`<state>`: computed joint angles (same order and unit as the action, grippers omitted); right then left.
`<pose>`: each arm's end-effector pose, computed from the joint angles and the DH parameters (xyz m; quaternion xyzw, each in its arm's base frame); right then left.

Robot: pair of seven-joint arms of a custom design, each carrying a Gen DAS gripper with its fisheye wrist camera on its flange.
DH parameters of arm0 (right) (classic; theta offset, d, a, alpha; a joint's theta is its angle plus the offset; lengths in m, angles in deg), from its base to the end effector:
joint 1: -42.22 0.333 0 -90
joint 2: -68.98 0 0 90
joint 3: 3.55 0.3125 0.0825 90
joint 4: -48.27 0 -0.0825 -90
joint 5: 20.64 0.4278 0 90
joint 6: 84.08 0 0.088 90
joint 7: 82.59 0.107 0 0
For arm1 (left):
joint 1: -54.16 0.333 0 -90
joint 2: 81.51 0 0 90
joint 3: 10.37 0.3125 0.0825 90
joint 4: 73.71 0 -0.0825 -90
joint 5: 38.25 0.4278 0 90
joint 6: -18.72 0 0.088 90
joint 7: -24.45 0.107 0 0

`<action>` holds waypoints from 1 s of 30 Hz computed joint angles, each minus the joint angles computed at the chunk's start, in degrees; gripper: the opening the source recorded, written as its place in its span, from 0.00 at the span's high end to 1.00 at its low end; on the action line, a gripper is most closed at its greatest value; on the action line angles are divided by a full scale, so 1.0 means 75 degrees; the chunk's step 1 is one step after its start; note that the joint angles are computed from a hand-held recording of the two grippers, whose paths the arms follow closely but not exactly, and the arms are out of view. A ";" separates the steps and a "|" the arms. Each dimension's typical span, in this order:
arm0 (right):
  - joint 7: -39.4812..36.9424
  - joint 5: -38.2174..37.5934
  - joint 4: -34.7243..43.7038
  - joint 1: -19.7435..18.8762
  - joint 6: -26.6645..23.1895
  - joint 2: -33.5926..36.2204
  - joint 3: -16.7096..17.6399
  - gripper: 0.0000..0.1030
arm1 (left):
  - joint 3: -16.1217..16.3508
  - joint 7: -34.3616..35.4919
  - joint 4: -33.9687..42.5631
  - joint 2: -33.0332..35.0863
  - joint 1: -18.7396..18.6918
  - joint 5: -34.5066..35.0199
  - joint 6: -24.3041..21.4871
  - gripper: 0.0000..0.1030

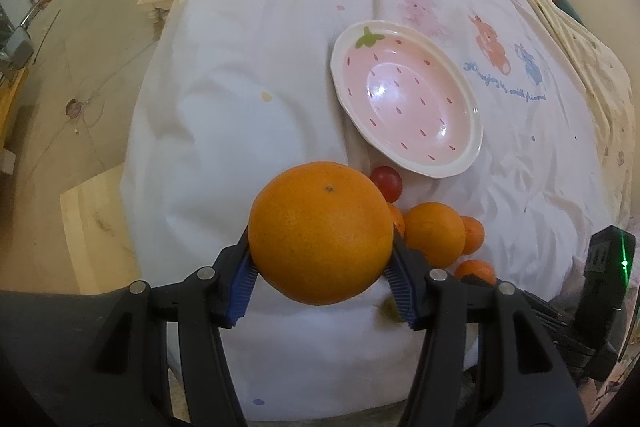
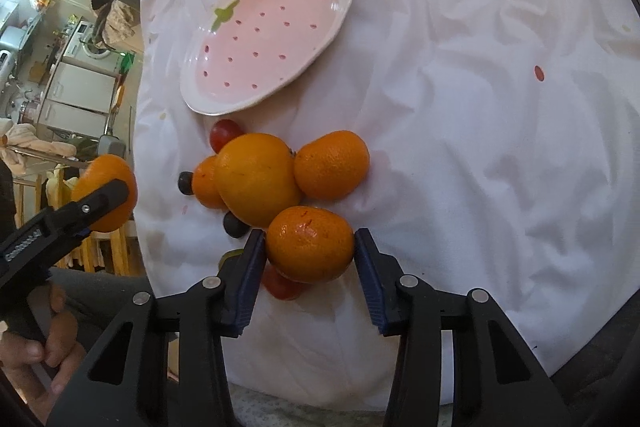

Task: Organize fruits
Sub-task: 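Carry the tangerine onto the pink plate and open the right tool while left carries orange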

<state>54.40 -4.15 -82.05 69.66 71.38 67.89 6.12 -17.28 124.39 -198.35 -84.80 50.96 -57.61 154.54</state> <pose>0.4729 0.3453 0.3820 -0.5338 0.8107 0.0744 0.2287 0.5752 -0.1069 0.4163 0.6465 -0.7417 0.1784 0.0029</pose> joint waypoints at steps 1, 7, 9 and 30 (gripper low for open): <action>0.0120 -0.0141 -0.0019 -0.0007 -0.0059 -0.0053 0.0001 0.55 | 0.0010 0.0019 -0.0009 -0.0017 0.0006 -0.0033 0.0010 0.48; 0.0971 -0.1292 -0.0242 -0.0113 0.0113 -0.0508 0.0038 0.54 | 0.0030 0.0127 -0.0101 -0.0126 0.0007 -0.0076 0.0173 0.48; 0.1242 -0.1680 -0.0318 -0.0185 0.0269 -0.0678 0.0056 0.54 | 0.0031 0.0136 -0.0058 -0.0113 -0.0002 -0.0084 0.0133 0.48; -0.0058 -0.2017 0.0645 -0.0842 0.0751 -0.0176 -0.0400 0.54 | -0.0218 -0.0507 0.1894 0.1124 -0.0106 0.1385 -0.0136 0.48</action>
